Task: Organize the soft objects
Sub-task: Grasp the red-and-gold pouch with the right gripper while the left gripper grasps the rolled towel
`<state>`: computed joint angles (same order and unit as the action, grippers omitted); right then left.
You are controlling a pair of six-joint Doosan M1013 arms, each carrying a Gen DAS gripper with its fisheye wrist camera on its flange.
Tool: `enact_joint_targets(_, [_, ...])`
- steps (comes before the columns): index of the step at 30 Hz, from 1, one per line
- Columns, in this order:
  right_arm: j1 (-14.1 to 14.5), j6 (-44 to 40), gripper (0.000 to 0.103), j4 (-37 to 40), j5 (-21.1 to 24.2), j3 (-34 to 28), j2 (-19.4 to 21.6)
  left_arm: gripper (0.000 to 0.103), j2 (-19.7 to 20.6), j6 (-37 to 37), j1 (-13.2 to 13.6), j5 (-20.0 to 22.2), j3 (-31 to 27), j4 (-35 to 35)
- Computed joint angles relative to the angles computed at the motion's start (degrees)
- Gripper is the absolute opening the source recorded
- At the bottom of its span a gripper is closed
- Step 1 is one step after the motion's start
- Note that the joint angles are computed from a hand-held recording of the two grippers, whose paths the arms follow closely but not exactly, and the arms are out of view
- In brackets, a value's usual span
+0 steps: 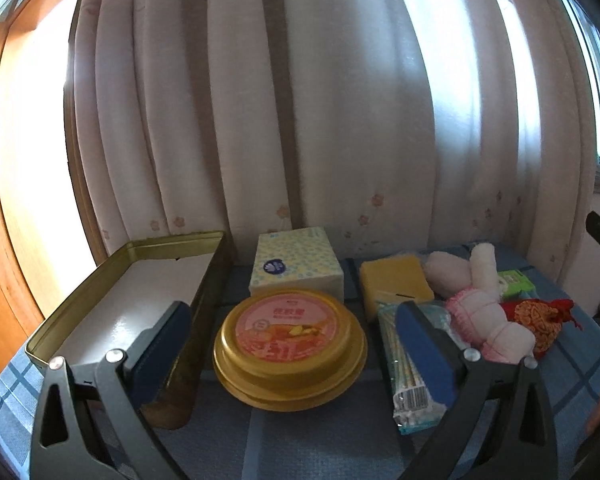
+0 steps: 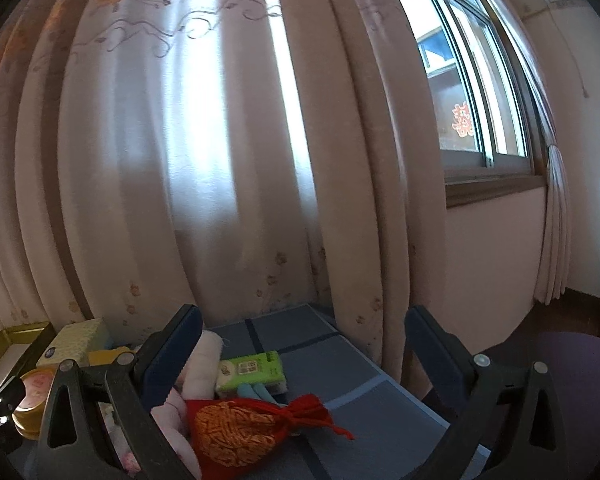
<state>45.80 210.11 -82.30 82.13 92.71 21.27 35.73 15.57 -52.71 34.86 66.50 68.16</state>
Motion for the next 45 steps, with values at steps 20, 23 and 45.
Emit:
enact_joint_targets(20, [-4.4, -6.1, 0.097, 13.5, -22.1, 3.6, -5.3, 0.103, 0.0, 9.6, -0.7, -2.1, -0.9, -9.7])
enact_joint_targets(23, [-5.8, -10.3, 0.090, 17.3, -28.7, 3.5, -5.4, 0.102, -0.1, 10.2, -0.5, -2.1, -0.8, -11.6])
enact_joint_targets(45, [-7.4, -7.7, 0.029, 19.0, -36.6, 8.0, -8.7, 0.096, 1.5, 25.5, -2.2, -9.0, -4.8, -21.1])
